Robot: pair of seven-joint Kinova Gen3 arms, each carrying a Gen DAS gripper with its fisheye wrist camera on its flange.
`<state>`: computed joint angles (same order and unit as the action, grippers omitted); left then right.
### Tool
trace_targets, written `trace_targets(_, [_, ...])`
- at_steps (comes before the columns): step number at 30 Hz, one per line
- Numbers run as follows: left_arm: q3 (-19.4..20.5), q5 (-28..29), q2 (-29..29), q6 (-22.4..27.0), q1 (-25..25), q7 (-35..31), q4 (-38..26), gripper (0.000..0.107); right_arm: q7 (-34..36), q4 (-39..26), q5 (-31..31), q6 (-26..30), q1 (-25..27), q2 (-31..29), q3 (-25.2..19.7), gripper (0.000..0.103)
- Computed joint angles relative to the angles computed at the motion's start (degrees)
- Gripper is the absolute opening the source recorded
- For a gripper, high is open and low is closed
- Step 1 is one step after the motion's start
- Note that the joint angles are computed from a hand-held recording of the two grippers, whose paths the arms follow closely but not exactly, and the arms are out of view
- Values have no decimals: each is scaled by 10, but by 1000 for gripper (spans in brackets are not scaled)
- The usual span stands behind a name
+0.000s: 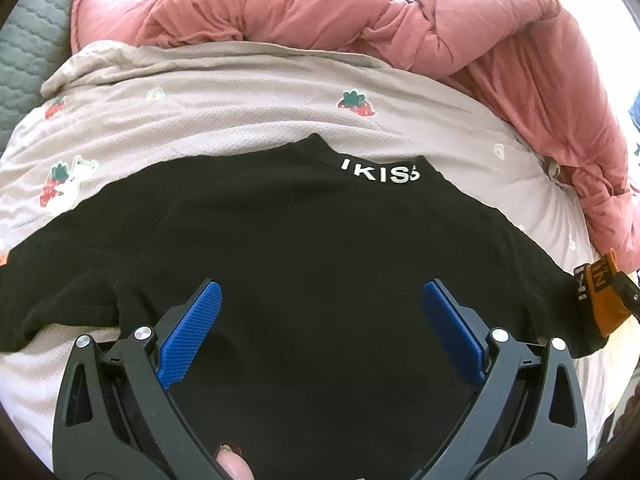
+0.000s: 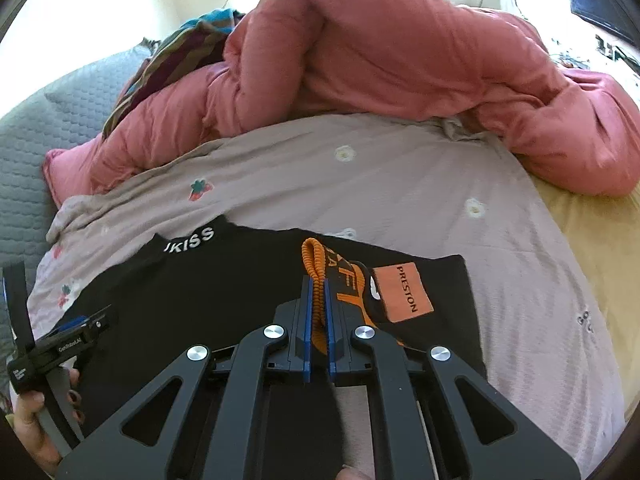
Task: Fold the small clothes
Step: 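Fold the sleeve across the shirt body with the right gripper and release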
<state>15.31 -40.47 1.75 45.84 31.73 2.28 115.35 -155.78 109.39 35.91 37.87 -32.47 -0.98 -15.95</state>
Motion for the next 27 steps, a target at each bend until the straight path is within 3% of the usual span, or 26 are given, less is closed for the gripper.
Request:
trace_targets(13, [-10, 51, -23, -43, -38, -41, 35, 95, 43, -58, -50, -59, -49, 59, 9, 5])
trace_targets(18, [-23, 112, -57, -135, -81, -95, 76, 95, 49, -90, -66, -77, -80, 90, 27, 5])
trace_targets(21, [-16, 132, -62, -167, -105, -112, 91, 95, 81, -102, -109, -106, -81, 108, 33, 5])
trace_targets(24, [-7, 138, -61, -182, -123, -113, 100, 95, 121, -106, -157, -141, -76, 122, 37, 8])
trace_targets(26, [-8, 149, -61, -197, -132, -118, 107, 95, 133, -99, -179, -165, -75, 126, 41, 21])
trace_targets(27, [-7, 152, -61, -203, -136, -119, 111, 95, 129, -95, -178, -167, -88, 125, 56, 21])
